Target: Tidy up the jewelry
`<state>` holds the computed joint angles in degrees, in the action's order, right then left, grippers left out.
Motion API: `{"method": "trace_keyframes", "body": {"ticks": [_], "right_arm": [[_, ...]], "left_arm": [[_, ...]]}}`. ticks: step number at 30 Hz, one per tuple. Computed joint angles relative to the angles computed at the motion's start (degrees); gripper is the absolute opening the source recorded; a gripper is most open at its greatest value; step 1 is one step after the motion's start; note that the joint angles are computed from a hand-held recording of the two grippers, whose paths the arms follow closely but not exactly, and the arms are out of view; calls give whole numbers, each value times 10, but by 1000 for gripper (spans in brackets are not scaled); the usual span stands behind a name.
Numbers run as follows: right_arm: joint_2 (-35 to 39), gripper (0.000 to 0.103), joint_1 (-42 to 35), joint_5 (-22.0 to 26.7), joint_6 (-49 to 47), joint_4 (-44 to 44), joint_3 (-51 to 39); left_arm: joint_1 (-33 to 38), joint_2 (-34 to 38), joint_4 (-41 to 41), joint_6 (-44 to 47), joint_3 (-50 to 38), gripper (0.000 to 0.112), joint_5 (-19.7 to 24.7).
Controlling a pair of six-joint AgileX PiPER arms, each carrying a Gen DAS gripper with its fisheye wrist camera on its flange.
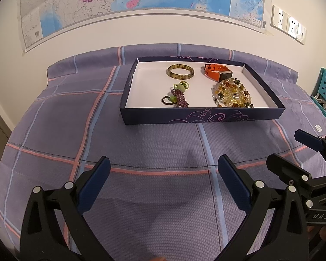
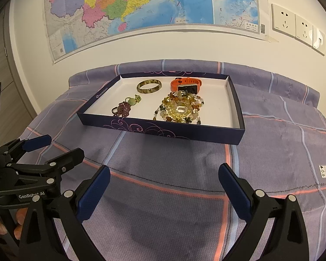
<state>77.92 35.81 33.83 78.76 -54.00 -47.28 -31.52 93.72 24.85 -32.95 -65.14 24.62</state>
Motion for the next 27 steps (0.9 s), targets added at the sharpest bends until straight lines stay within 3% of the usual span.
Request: {"method": "trace_keyframes", "body": {"ticks": [27], "right_arm": [[0,96,0,-1,3,-5,-1]], "left_arm": [[-2,1,5,-6,-2,97,1]]}}
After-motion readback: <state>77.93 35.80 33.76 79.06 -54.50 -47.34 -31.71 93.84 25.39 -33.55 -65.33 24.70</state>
